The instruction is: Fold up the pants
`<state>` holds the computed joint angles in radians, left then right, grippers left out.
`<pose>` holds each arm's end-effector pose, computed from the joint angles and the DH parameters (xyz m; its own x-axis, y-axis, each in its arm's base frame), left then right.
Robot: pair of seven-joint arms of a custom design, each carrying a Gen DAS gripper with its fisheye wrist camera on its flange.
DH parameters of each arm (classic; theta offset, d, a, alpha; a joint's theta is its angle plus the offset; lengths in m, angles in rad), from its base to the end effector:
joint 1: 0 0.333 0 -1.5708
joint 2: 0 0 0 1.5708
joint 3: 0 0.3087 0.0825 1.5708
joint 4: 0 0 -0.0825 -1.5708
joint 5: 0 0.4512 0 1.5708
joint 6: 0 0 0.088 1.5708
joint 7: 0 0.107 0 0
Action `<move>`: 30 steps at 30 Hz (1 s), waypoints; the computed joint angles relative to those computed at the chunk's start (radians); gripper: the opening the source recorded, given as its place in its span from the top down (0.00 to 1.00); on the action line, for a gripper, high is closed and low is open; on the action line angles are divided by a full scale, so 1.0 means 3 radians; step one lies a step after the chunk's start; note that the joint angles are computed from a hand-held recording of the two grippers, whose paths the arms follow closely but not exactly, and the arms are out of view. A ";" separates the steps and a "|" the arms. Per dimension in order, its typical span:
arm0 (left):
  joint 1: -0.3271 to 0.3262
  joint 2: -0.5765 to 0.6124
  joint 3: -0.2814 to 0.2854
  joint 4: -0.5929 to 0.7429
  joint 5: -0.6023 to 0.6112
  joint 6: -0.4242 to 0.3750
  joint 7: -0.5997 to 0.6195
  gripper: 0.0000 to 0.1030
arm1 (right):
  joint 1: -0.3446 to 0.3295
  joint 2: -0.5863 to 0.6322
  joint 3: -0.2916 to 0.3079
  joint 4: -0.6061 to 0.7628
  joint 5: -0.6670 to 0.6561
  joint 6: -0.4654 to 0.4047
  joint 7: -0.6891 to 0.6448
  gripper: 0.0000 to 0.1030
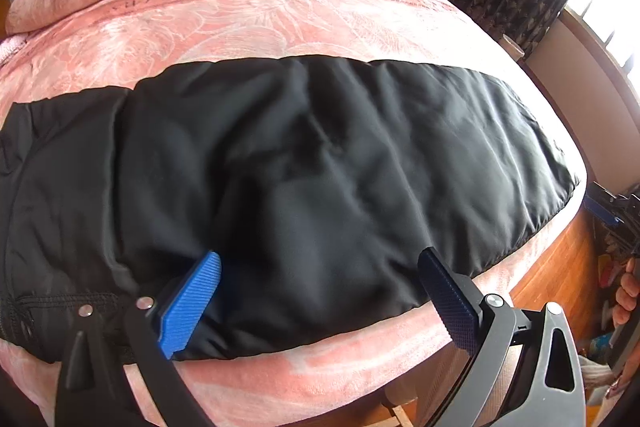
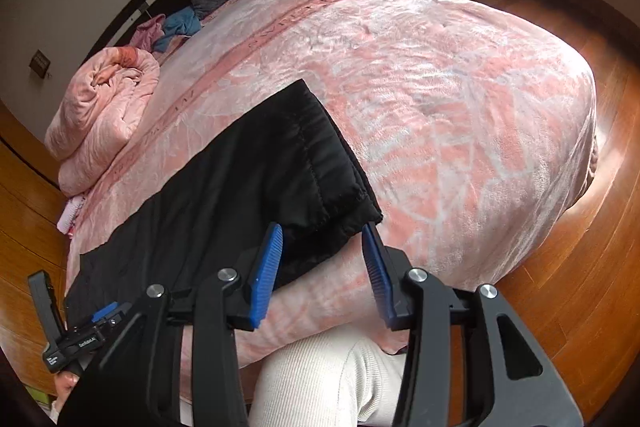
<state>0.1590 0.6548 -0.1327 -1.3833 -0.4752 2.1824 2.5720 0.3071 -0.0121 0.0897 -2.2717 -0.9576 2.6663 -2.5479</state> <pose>0.7977 0.0241 0.3133 -0.6610 -0.7233 0.2000 -0.7198 0.5357 -0.4415 0.5393 0.2520 0.3465 -0.6782 -0.5892 -0.4392 -0.3887 0.7948 -0.4660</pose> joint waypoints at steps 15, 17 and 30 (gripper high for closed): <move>-0.0073 0.0065 0.0111 0.0047 0.0262 0.0234 -0.0540 0.04 | -0.0013 0.0261 -0.0125 0.0183 0.0592 0.0097 -0.0420 1.00; -0.0067 0.0056 0.0100 0.0026 0.0275 0.0257 -0.0513 0.04 | -0.0017 0.0220 -0.0121 0.0133 0.0574 0.0134 -0.0407 1.00; -0.0044 0.0027 0.0085 0.0004 0.0266 0.0231 -0.0490 0.04 | -0.0034 0.0140 -0.0119 -0.0028 -0.0083 0.0503 0.0505 0.77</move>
<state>0.1459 0.6628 -0.1072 -1.3822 -0.3955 2.2518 2.4251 0.2969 0.0298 0.0539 -2.2801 -0.9824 2.8171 -2.3962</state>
